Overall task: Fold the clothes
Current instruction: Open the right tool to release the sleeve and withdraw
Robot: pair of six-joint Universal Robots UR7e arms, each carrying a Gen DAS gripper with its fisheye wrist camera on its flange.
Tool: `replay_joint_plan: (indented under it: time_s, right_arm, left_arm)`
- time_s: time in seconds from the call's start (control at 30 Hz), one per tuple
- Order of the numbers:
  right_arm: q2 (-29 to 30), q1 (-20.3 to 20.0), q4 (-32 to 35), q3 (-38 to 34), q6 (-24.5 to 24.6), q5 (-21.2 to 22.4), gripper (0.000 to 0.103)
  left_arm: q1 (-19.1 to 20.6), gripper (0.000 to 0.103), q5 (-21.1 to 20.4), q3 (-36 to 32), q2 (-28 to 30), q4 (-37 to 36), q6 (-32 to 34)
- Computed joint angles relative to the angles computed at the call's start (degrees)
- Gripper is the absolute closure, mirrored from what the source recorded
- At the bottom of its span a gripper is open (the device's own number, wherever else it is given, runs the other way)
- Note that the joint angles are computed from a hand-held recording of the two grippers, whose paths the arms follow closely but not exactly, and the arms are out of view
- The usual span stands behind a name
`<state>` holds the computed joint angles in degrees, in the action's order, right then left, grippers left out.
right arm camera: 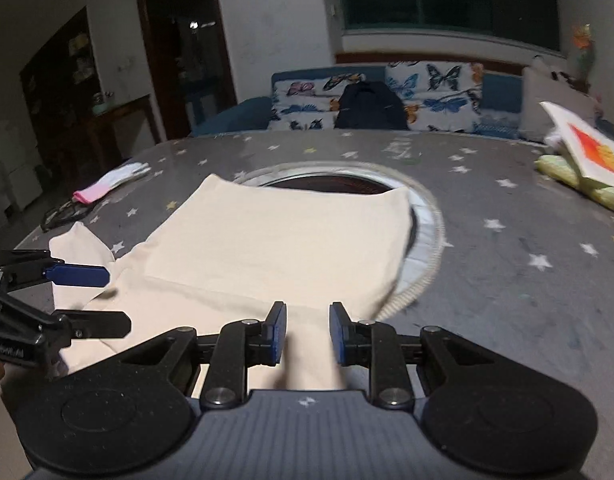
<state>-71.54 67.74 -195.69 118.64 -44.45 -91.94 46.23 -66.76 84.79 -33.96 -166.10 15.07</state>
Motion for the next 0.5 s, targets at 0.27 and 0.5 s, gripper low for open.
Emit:
replay_joint_plan:
  time_s: [0.27, 0.5]
  right_arm:
    - [1.8, 0.1, -1.4, -1.4, -0.9, -1.3, 0.082]
    - [-2.6, -0.6, 0.0, 3.5, -4.3, 1.0, 0.081]
  left_arm:
    - [1.1, 0.031, 0.5, -2.6, 1.7, 2.9, -1.3]
    - [0.8, 0.031, -0.7, 0.7, -0.4, -0.2, -0.4]
